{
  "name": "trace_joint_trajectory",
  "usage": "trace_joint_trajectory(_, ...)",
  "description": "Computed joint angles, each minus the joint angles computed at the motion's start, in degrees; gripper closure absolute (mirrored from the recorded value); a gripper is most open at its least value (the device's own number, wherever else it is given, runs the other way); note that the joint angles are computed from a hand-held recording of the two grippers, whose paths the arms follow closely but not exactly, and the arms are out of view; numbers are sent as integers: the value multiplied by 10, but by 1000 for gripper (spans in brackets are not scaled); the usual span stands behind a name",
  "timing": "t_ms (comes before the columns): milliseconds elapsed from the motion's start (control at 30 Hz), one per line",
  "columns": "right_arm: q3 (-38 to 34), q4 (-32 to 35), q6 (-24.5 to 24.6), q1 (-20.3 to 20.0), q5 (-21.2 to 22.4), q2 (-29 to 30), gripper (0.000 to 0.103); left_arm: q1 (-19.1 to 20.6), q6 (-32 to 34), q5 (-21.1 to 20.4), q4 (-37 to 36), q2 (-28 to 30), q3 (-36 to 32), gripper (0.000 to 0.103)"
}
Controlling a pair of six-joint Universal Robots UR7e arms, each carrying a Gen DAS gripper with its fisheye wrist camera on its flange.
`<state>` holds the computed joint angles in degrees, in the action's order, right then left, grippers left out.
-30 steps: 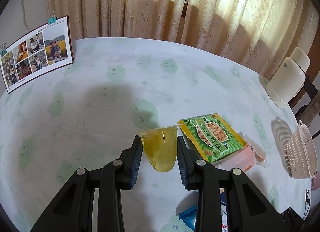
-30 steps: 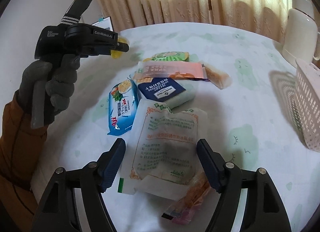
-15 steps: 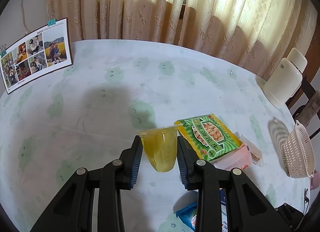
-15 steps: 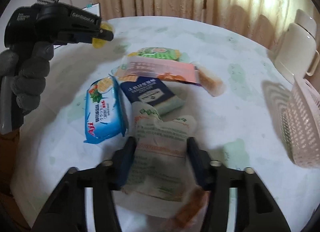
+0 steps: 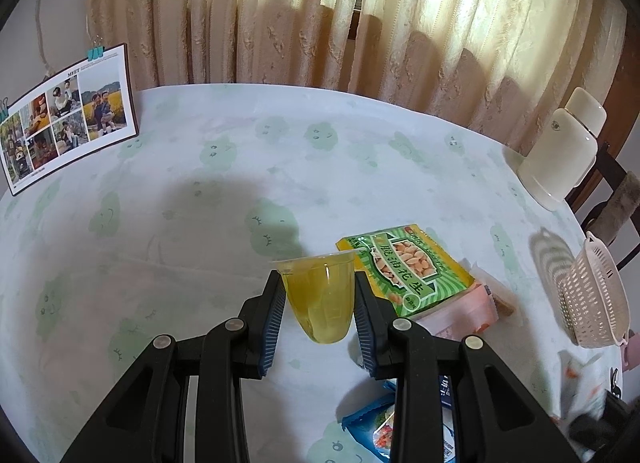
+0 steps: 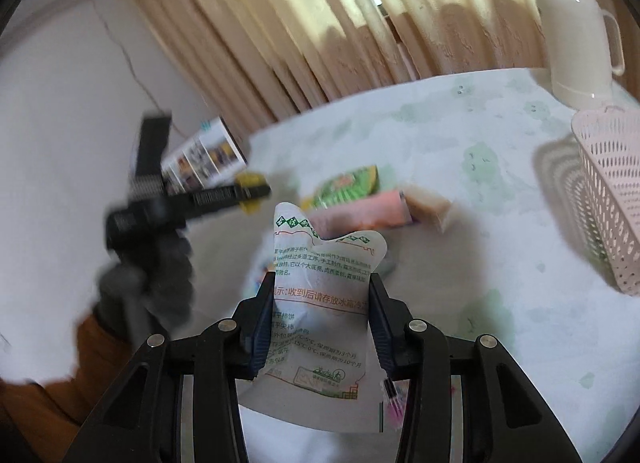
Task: Organize snacks
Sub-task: 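Carry the white pouch with the right gripper over the pink basket, then release the pouch into the basket with the right gripper while the left drops the jelly cup in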
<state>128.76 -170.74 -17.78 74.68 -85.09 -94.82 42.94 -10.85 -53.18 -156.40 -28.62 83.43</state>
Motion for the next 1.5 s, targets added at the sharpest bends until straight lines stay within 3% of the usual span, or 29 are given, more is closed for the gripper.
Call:
trace_joint_trajectory(100, -4, 29, 32, -43, 107, -16, 59, -1, 2, -1, 1, 2, 0, 73)
trace_joint_trajectory(167, -5, 27, 42, -52, 127, -18, 59, -1, 2, -2, 3, 3, -1, 73)
trace_joint_trajectory(300, -1, -2, 41, -41, 87, -25, 59, -2, 5, -2, 4, 5, -2, 73)
trace_joint_trajectory(500, -1, -16, 55, -59, 89, -49, 59, -3, 10, -2, 4, 8, -2, 73)
trace_joint_trajectory(867, -5, -151, 51, -39, -126, -65, 59, -11, 26, -13, -6, 7, 9, 73)
trace_joint_trajectory(1167, -35, -165, 46, -73, -176, -58, 59, -25, 27, -36, 3, 7, 14, 73)
trace_joint_trajectory(1300, -38, -181, 36, -85, -192, -48, 54, -36, 28, -39, 10, 11, 9, 73)
trace_joint_trajectory(1367, -37, -201, 26, -88, -188, -43, 42, -42, 31, -40, 11, 13, 6, 73)
trace_joint_trajectory(1500, -33, -250, -2, -84, -192, -30, 40, -57, 40, -42, 11, 19, -1, 73)
